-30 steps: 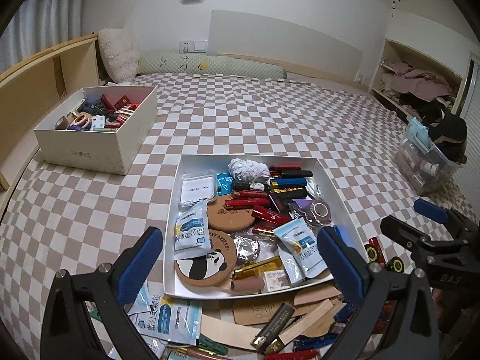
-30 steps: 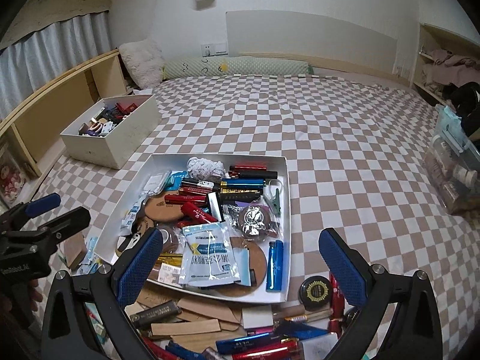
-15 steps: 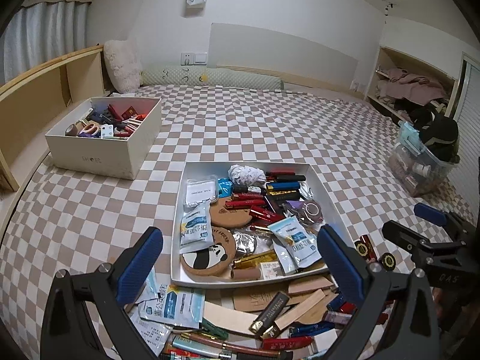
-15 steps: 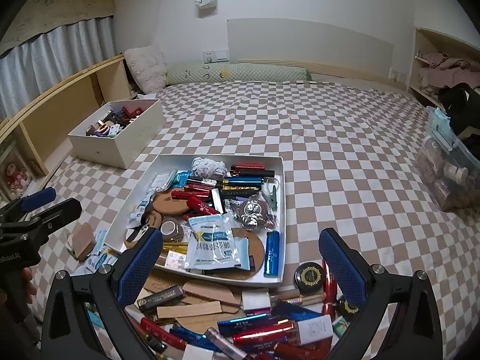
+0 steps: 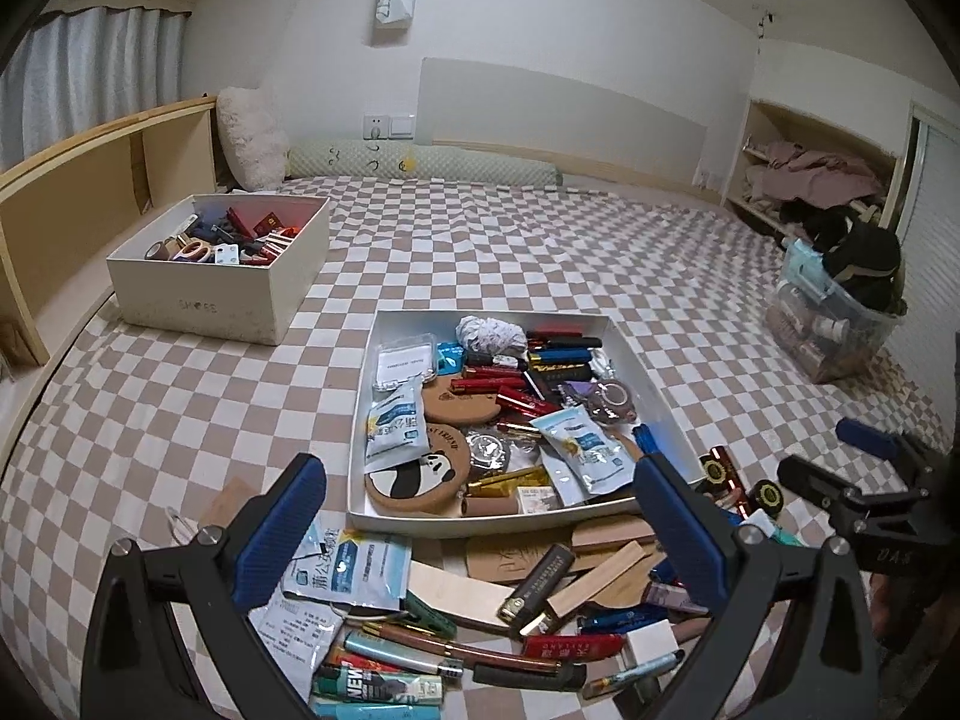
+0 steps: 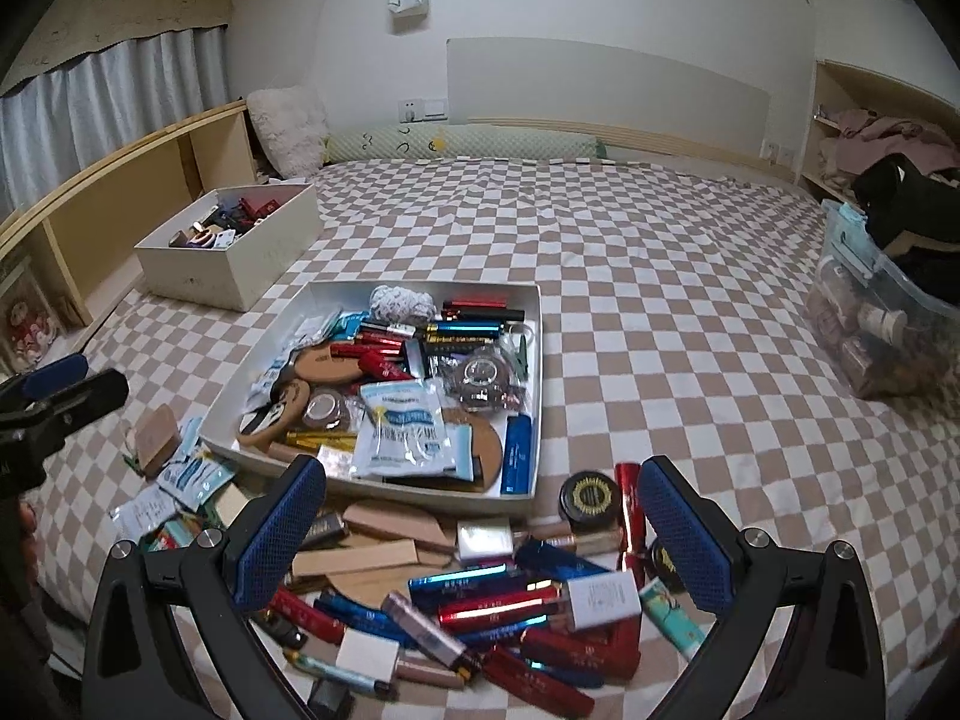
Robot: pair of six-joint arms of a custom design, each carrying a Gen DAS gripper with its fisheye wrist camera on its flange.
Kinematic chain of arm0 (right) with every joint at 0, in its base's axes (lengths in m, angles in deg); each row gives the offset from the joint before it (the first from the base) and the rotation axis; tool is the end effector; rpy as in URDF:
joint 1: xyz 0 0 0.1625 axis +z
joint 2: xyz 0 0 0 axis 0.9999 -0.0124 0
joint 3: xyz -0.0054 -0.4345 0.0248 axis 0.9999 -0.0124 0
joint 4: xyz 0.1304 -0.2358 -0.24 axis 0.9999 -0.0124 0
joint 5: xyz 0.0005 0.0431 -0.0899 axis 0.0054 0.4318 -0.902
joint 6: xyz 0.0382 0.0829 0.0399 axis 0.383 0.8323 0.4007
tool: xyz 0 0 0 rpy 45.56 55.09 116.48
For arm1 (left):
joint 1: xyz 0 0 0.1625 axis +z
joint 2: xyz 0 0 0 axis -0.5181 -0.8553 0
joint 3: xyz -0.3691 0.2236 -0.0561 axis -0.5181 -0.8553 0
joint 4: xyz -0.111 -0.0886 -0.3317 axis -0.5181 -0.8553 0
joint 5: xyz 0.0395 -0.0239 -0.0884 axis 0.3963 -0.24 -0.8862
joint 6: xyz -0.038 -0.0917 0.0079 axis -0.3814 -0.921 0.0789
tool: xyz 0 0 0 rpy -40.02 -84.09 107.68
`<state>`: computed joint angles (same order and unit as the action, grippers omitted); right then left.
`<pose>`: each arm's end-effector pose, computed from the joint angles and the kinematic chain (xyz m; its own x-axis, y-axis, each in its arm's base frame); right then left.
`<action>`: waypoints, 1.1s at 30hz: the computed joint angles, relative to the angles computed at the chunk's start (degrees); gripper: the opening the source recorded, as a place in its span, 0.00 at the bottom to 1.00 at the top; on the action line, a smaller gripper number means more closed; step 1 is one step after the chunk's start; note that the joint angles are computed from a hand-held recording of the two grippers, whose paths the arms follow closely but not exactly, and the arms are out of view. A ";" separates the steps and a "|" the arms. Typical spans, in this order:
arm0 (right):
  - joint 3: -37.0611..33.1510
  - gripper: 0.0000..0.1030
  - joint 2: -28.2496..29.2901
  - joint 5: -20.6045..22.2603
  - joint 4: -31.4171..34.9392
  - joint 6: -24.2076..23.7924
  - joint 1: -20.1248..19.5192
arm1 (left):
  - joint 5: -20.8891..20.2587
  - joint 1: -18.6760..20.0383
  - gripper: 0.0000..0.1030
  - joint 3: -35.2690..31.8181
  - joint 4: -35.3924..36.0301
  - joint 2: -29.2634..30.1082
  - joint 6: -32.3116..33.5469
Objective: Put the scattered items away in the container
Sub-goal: 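Lift both tools away from the tray back over the pile, then lower the left tool to the cyan lighter while the right tool lowers to a red lighter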
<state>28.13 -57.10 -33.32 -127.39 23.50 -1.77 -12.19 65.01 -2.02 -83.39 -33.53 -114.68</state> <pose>0.0842 -0.6799 0.4354 -0.6493 -0.4705 0.5976 -0.7263 0.6168 -0.3034 -0.4761 -0.5902 0.0778 -0.7697 -0.2145 -0.6013 0.3860 0.5940 -0.7059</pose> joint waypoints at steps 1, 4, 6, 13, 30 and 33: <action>0.59 1.00 -0.36 0.06 -0.47 -0.26 -0.15 | -0.02 -0.21 1.00 0.80 -1.71 -0.06 0.71; 2.78 1.00 -1.63 0.26 -2.18 -1.13 -0.69 | 0.08 -0.71 1.00 2.60 -5.26 -0.21 2.45; 3.97 1.00 -2.36 0.25 -2.78 -1.61 -1.01 | 0.10 -1.05 1.00 3.86 -7.41 -0.31 3.61; 6.62 1.00 -3.92 0.47 -4.09 -2.69 -2.22 | -0.19 -1.88 1.00 7.32 -6.21 -1.31 1.58; 12.40 1.00 -6.35 3.77 -7.71 -4.97 -5.82 | 0.10 -2.89 0.99 17.61 -8.64 -3.76 -5.13; 13.96 1.00 -6.80 4.83 -9.38 -5.22 -6.39 | 0.01 -2.97 0.99 18.92 -10.16 -3.80 -4.78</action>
